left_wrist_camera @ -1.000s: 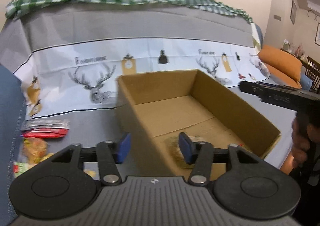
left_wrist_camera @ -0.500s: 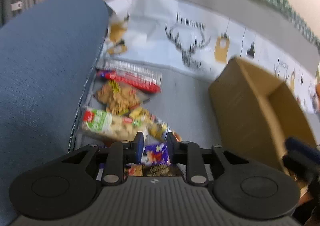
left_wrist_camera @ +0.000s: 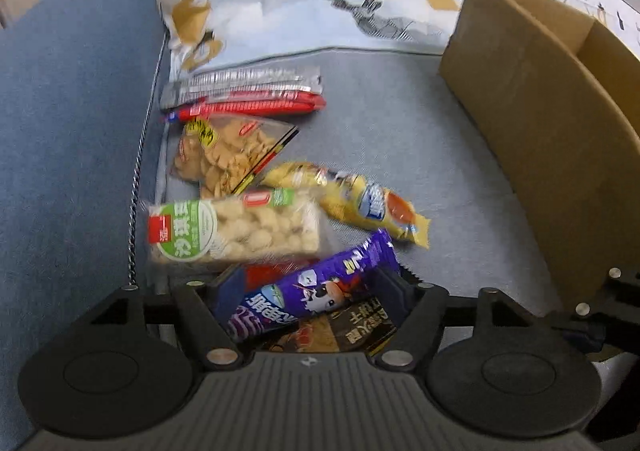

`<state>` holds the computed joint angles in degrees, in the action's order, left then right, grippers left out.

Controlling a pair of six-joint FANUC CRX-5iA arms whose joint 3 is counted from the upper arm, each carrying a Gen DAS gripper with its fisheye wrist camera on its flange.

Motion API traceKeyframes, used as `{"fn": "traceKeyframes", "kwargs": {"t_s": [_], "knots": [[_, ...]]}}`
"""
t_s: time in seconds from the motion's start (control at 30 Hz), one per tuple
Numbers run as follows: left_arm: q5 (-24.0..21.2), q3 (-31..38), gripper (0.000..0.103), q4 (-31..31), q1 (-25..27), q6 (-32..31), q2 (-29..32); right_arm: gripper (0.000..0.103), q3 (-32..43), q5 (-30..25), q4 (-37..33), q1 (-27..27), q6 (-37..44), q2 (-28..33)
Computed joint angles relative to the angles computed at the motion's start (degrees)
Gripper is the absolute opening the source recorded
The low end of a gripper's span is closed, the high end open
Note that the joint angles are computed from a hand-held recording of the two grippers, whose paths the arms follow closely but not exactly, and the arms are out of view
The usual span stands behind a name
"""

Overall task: Organize snacks
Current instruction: 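Grasp the dark biscuit pack with the right tool while left grasps purple candy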

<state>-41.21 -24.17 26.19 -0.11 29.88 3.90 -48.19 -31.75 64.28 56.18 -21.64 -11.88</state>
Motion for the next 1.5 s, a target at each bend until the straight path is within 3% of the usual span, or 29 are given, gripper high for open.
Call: {"fn": "traceKeyframes", "kwargs": {"t_s": [0.03,0.07,0.13,0.23,0.4,0.5,0.6,0.8,0.87,1.0,1.03,1.13,1.23,1.43,1.5], "knots": [[-1.4,1.2,0.044,-0.6,0.4,1.8,0.9,0.043,0.4,0.1,-0.3,-0.2,0.1,0.7],[-2.7,2.4,0.031,-1.5,0.9,4.5,1.7,0.045,0.8,0.3,-0.3,-0.4,0.1,1.4],[-4.3,3.5,0.021,-1.5,2.1,8.0,2.3,0.051,1.3,-0.2,-0.1,0.3,0.0,2.3],[-4.9,3.3,0.014,0.7,4.1,11.0,1.9,0.061,1.7,-0.7,1.6,0.2,2.0,3.6],[-5.5,2.8,0.014,2.2,5.1,10.8,1.0,0.079,3.6,1.5,5.0,-1.7,8.0,7.3],[-5.8,2.3,0.024,4.0,5.6,9.7,0.7,0.082,5.7,1.7,2.6,-1.9,8.6,10.1],[-5.8,1.7,0.028,5.6,5.9,8.8,0.5,0.085,6.3,3.7,0.6,-3.6,2.3,11.2],[-4.9,1.8,0.030,5.5,5.4,9.3,0.6,0.088,6.9,3.4,5.6,-5.5,-8.0,13.7],[-5.0,1.9,0.031,5.2,5.4,9.1,0.6,0.088,8.3,0.9,4.9,-4.3,-5.6,15.6],[-5.0,2.2,0.036,3.8,5.1,8.8,0.7,0.086,12.4,-6.6,-2.3,0.0,12.5,19.4],[-5.2,2.4,0.042,3.3,5.1,8.8,0.7,0.085,12.4,-8.1,-2.4,1.0,15.1,19.5],[-6.3,3.1,0.053,0.7,4.7,9.6,0.9,0.085,12.3,-9.5,-7.3,2.5,20.0,17.8],[-7.0,4.0,0.057,-2.8,4.1,10.9,1.1,0.085,12.0,-12.0,-11.1,4.2,22.5,16.3],[-8.1,6.1,0.056,-9.6,2.7,14.2,2.0,0.085,10.4,-13.9,-13.0,5.5,21.6,14.6],[-8.3,6.9,0.042,-11.7,2.2,15.4,2.3,0.085,9.9,-14.2,-13.0,5.6,20.3,13.9]]}}
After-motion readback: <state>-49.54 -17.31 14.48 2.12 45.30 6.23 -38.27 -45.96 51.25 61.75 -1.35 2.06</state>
